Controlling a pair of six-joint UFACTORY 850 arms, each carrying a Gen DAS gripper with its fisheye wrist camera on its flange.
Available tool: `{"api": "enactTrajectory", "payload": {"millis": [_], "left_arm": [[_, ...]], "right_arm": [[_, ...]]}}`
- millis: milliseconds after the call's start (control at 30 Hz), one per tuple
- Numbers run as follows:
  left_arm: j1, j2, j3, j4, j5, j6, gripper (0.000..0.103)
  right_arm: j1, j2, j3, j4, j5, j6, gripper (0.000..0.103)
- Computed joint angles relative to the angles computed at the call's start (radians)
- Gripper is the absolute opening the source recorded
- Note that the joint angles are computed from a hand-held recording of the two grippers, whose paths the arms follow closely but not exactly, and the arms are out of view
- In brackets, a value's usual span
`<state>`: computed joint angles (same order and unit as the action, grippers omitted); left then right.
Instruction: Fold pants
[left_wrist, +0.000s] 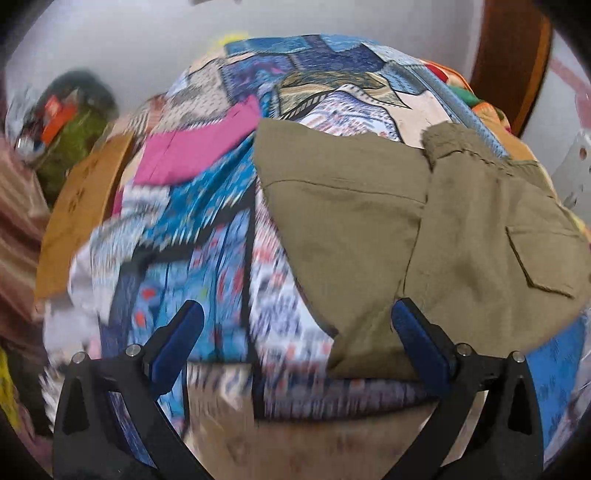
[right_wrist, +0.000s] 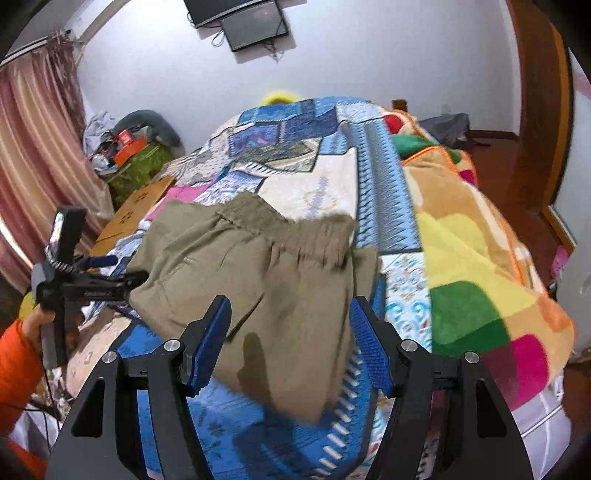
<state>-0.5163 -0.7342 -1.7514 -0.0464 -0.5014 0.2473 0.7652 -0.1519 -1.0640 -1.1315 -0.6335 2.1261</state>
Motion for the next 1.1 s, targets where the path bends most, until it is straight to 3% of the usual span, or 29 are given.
{"api": "enactTrajectory", "payload": {"millis": [267, 367, 500, 633, 767, 867, 933, 1000, 1100], "left_arm": [[0.052, 0.049, 0.077, -0.170, -0.017, 0.038, 0.103], [0.046, 0.047, 0.059, -0.119, -0.038, 0.023, 0.103], [0.014, 0.075, 0.053, 0.064, 0.026, -0.047, 0.098], [0.007, 0.065, -0.017, -0.119, 0.020, 0.136, 0.098], [-0.016, -0.016, -0.162, -0.269, -0.079, 0.273, 0.098], [-0.043, -0.109, -0.294, -0.260, -0.147, 0.275, 0.098], [-0.058, -0.185, -0.402, -0.262, -0.217, 0.268, 0.090], [-0.070, -0.295, -0.566, -0.271, -0.339, 0.252, 0.086], [-0.081, -0.446, -0.800, -0.251, -0.475, 0.215, 0.070]], "right_arm": [[-0.037, -0.070, 0.012, 0.035, 0.102, -0.026, 0.062], [-0.053, -0.053, 0.031, 0.048, 0.135, -0.020, 0.062], [-0.051, -0.032, 0.016, 0.107, 0.072, -0.120, 0.062], [-0.066, -0.014, 0.012, 0.059, 0.054, -0.118, 0.062], [-0.108, -0.038, -0.027, 0.039, 0.065, -0.186, 0.062], [-0.147, -0.063, -0.051, 0.024, 0.114, -0.216, 0.062], [-0.170, -0.082, -0.067, 0.033, 0.152, -0.237, 0.062], [-0.205, -0.108, -0.085, 0.110, 0.223, -0.326, 0.062], [-0.243, -0.151, -0.117, 0.284, 0.299, -0.536, 0.050]]}}
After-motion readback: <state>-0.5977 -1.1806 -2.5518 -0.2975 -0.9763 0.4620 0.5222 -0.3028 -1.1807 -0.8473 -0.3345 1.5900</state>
